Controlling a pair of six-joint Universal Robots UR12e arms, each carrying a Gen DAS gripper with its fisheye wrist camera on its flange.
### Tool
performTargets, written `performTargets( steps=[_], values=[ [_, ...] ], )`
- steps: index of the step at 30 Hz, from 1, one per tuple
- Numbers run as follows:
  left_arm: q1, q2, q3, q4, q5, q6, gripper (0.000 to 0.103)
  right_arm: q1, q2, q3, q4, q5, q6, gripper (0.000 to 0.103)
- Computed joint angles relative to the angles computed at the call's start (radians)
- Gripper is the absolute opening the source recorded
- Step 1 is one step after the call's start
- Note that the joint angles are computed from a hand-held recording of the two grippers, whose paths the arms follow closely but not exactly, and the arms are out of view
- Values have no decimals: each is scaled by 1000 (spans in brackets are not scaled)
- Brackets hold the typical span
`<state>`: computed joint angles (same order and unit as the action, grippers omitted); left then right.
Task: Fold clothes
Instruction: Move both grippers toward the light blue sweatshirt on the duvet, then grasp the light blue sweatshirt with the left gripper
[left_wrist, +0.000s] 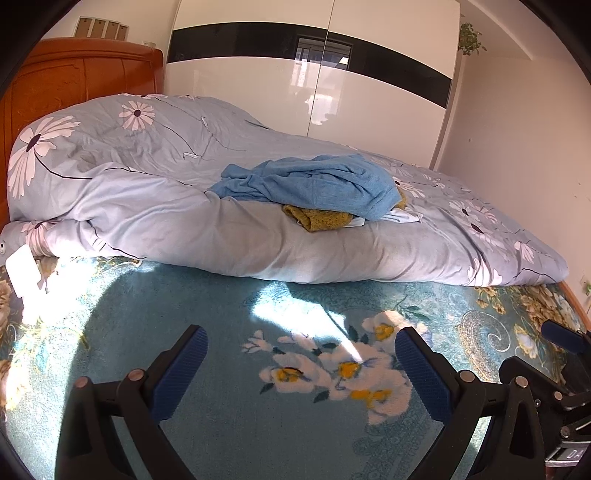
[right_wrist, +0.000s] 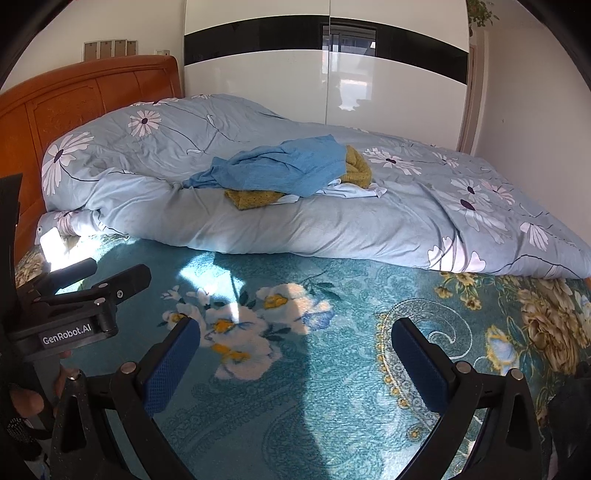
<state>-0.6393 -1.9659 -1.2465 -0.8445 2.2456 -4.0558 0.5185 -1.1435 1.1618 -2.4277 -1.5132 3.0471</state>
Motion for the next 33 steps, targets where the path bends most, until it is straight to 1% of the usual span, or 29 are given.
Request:
performTargets(
  steps=[3, 9, 12, 15, 19, 20, 22, 23, 25, 27, 30, 32, 33],
  values=[
    [13, -10, 10, 8, -10, 17, 103, -2, 15, -18, 11, -3, -3, 103],
    [50, -44, 53, -12, -25, 56, 103, -5, 41, -55, 40, -11, -19, 103],
    [72, -57, 71, -20, -66, 56, 103, -7, 51, -70, 49, -14, -28, 103],
    [89, -71, 89, -8, -84, 64, 103, -9, 62, -85, 64, -15, -30, 103],
    [121, -109, 153, -23, -110, 88, 103, -18, 69, -87, 75, -9, -26, 103],
    [128, -122, 174, -29, -117, 91, 103, -20, 70, -84, 77, -11, -20, 103],
    [139, -156, 227, -37, -124, 135, 103, -27, 70, -80, 89, -16, -6, 103],
    [145, -175, 261, -61, -129, 150, 103, -31, 70, -77, 94, -19, 1, 103],
    [150, -220, 337, -123, -118, 174, 103, -38, 66, -66, 97, -27, 11, 103],
    [151, -274, 430, -210, -82, 201, 103, -46, 63, -56, 101, -35, 22, 103],
    [153, -343, 547, -284, -66, 220, 103, -58, 54, -38, 108, -37, 44, 103],
    [147, -398, 642, -318, -39, 274, 103, -66, 47, -23, 107, -32, 57, 103],
    [144, -432, 702, -356, -23, 299, 103, -69, 44, -17, 109, -33, 62, 103]
  ],
)
